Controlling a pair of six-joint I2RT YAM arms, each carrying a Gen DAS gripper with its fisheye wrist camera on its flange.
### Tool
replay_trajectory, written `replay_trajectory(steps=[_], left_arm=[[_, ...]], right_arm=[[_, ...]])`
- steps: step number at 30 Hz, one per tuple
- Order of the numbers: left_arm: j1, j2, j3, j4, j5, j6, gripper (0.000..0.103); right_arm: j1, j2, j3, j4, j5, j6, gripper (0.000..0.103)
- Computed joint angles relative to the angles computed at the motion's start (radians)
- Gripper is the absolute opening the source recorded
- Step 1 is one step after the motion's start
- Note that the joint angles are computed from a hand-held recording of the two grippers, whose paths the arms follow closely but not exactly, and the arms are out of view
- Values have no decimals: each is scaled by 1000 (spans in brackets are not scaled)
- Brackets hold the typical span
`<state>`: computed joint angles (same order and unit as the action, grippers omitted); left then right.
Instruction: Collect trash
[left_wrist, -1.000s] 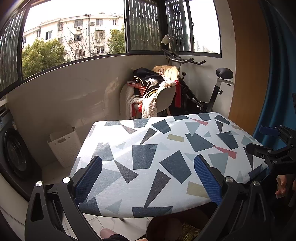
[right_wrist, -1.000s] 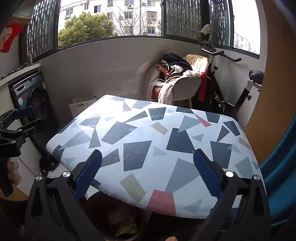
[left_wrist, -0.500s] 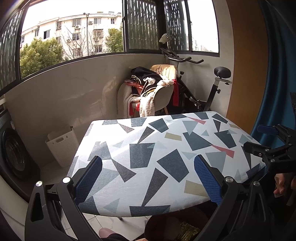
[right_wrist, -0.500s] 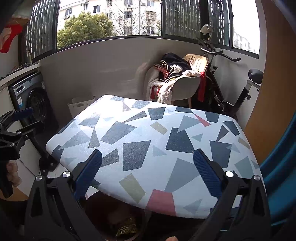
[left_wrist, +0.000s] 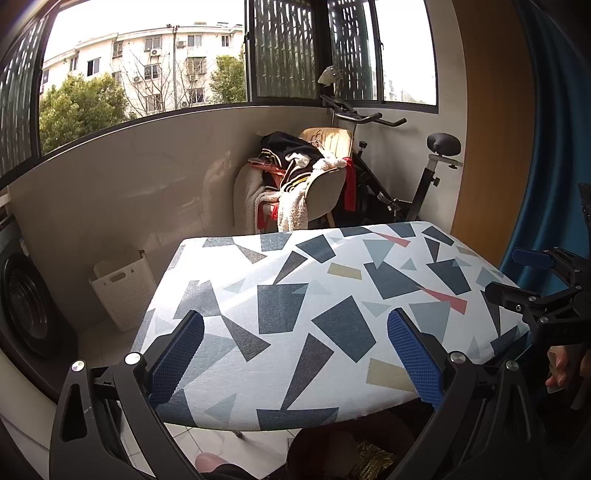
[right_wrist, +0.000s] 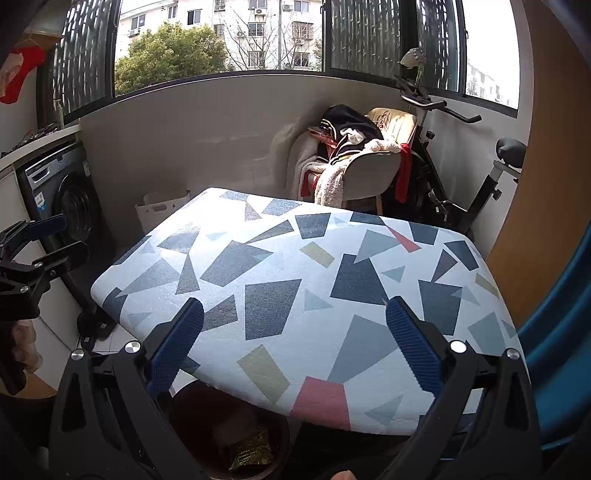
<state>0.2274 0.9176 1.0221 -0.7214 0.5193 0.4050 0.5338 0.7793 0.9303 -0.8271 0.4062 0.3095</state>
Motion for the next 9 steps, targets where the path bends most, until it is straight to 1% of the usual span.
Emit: replay_trajectory(steps=[9], left_arm=[[-5,1,4,-18,-9,6,97]], right_arm=[[-1,4,-3,2,-3,0,97]])
